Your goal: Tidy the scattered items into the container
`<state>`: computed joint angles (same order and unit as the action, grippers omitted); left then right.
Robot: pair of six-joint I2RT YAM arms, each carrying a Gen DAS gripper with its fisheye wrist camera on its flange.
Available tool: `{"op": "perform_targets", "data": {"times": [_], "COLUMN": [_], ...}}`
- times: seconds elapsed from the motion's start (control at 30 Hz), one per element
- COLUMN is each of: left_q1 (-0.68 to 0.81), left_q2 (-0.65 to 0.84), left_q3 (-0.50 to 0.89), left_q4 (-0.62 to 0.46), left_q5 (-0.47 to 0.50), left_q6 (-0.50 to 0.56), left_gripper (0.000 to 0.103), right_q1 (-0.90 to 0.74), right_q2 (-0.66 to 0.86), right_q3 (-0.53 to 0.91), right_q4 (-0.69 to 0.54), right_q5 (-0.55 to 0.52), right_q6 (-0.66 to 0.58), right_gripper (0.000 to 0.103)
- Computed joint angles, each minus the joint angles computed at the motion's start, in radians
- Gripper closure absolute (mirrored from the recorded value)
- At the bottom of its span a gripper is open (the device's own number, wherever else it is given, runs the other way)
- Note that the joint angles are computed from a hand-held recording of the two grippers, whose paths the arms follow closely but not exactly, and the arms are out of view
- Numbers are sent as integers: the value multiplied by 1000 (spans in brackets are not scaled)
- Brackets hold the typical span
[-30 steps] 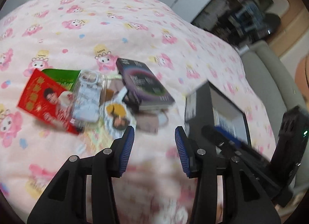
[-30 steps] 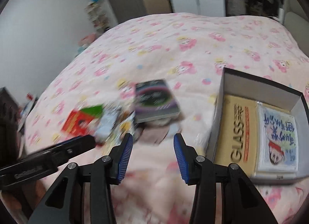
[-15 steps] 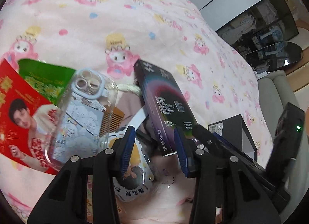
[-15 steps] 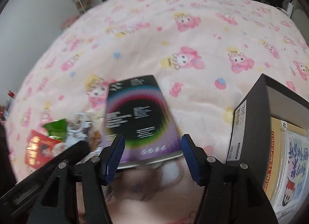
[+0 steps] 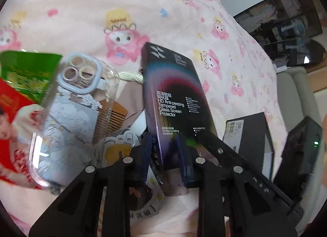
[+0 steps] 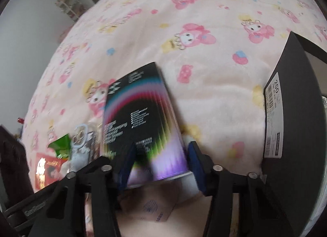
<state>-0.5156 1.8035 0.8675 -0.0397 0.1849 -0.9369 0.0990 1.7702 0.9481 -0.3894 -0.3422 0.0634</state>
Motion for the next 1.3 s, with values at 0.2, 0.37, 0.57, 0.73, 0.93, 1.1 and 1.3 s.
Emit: {"op": "perform_targets", "data": {"times": [0.2, 0.37, 0.57, 0.73, 0.93, 1.1, 1.3], "left_q1": [-58, -132, -218, -233, -182, -127, -144], "left_q2": [-123, -238, -418, -372, -234, -172, -131], "left_q3": [-4, -41, -174, -149, -62, -74, -50], "left_q4": [-164, -246, -234, -226, -206, -77, -90], "left_q5": [-57, -104, -126, -143, -121, 7, -77], "left_q6": [50, 31, -84, -98, -16, -2, -28], "left_gripper": [80, 77, 77, 77, 68, 59, 60], "right_q1": [-39, -62, -177, -177, -127, -56, -22], "right_q2": [-149, -329, -481, -511, -464, -353, -231], "right_q3": [-95, -189, -256, -298, -313, -289, -254], "right_q4": [-87, -150, -312, -323, -247, -152, -59], "right_q5": [-77, -94, -216, -219, -160, -77, 18], "right_q6": [-68, -117, -285, -309, -283, -224, -135], "right_gripper": [58, 58, 58, 58, 58, 58, 54]}}
